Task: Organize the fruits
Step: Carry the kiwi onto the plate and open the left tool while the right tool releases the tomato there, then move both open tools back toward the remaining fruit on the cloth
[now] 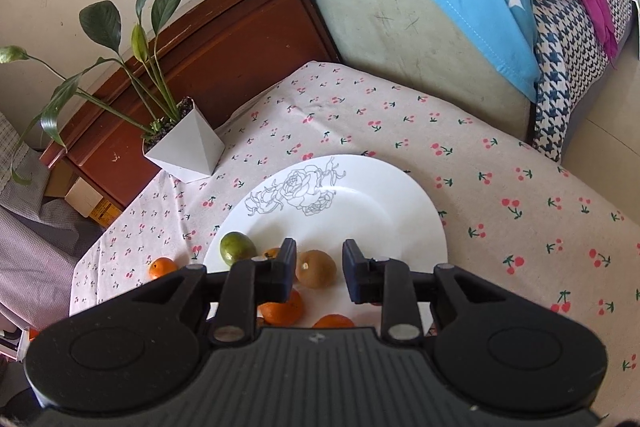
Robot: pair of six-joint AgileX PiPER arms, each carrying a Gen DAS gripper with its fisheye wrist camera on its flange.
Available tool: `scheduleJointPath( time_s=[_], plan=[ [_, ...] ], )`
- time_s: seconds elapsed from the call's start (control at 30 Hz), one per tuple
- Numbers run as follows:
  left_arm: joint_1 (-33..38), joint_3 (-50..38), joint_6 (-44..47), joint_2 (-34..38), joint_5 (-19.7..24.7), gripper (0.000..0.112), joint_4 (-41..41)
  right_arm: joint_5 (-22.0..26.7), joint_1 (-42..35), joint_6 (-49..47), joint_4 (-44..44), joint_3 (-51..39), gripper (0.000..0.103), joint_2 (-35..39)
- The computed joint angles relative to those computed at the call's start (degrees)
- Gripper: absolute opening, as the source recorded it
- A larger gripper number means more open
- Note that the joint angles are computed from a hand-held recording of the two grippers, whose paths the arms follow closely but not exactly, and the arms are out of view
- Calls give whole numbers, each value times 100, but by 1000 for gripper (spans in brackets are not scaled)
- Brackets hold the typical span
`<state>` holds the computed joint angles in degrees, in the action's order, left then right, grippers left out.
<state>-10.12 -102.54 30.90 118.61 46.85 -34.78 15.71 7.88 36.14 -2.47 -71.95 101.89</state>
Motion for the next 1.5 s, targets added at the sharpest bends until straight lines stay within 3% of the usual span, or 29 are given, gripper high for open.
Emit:
scheduleJointPath(
  time_s=[0.2, 0.37, 0.47, 0.63, 0.77, 1.1, 1.3, 1.5],
  plan=[
    [-6, -131, -608, 22, -21, 49, 711, 97, 214, -62, -161, -130, 35, 43],
    [-2, -131, -942, 32, -39, 56, 1269, 197, 409, 32, -387, -252, 44, 96],
    [82, -66, -937, -19, -30, 71, 1265, 257, 532, 101, -544, -339, 46, 142],
    [240, -29, -922, -97, -55, 74, 1301, 326, 658, -66, -489, -507, 51, 244],
    [427, -199, -1033, -15, 71, 84, 1354, 352, 756, -64, -519, -619, 54, 330],
    [881, -293, -1454, 75, -198, 85, 1607, 243, 980, -765, 36, -894, 55, 611],
    [1258, -638, -1914, 253, 42, 85, 1445, 222, 1183, -1669, 696, -1150, 55, 852],
    [1434, -835, -2108, 330, 32, 85, 1504, 449, 1412, -2081, 734, -1622, 54, 1238]
  ],
)
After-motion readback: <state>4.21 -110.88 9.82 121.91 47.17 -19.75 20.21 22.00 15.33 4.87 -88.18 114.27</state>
